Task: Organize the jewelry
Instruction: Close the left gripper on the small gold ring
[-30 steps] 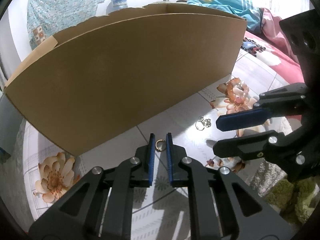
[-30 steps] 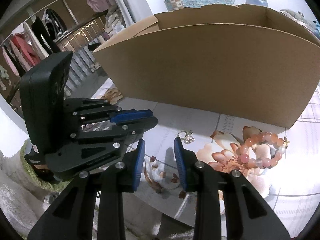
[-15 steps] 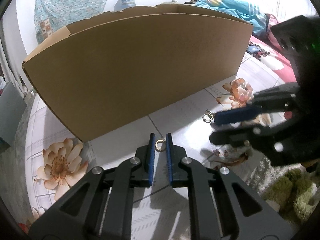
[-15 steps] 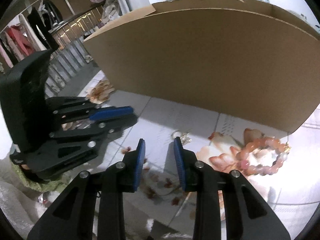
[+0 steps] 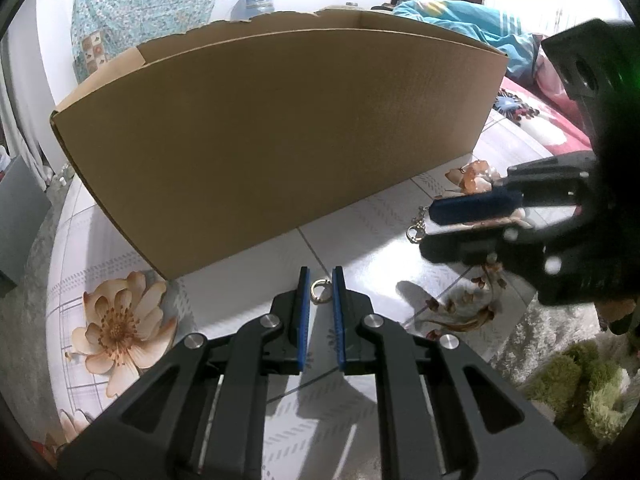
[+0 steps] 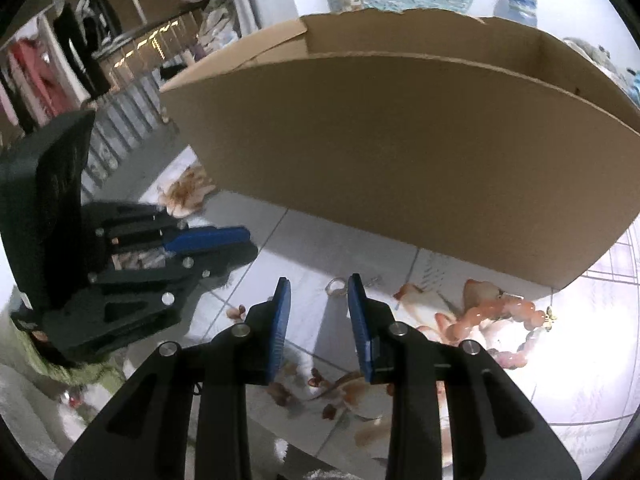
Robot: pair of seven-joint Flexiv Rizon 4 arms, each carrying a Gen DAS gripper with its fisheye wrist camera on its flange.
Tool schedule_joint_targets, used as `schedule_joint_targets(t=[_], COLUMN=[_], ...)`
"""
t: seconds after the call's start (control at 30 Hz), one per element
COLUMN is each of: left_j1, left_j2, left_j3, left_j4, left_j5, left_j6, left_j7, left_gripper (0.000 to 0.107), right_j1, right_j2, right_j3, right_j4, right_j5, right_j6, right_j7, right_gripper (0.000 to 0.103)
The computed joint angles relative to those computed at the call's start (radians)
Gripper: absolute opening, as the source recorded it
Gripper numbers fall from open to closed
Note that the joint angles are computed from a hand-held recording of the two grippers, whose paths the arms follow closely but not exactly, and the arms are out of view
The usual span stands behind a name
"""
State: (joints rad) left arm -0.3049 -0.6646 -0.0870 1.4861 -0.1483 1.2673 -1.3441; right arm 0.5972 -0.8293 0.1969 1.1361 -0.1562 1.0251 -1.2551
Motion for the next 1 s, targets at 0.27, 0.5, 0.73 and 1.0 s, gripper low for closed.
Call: schedule_joint_targets(t=[0.27, 0.5, 0.73, 1.0], left_j1=[-0.001, 0.0, -0.002, -0.003], left_j2=[0.0, 0.001, 0.0, 0.0], left_j3=[0.0, 0.0, 0.002, 0.002], left_j4=[0.0, 0.002, 0.001, 0.002], left_j5=[0.001, 0.003, 0.004, 0.004], left_j6=[0.001, 0.002, 0.004, 0.005], left_j7=[-0.004, -0.003, -0.008, -0.009], left_gripper=[0.009, 0.009, 0.009, 0.009], right_j1=[0.031, 0.06, 0.077, 0.058], right_j2=[-0.004, -0.013, 0.001, 0.012], right_j3=[-0.05, -0.093, -0.121, -0.095], right_j4=[0.007, 0.011, 0.044, 0.056], right_j5=[-0.067, -0.141, -0.214, -0.204], right_j6=[0.006, 0.003, 0.012, 0.022], right_j7=[0.026, 0.039, 0.058, 0.061], right_gripper=[0.029, 0.021, 0.012, 0.011])
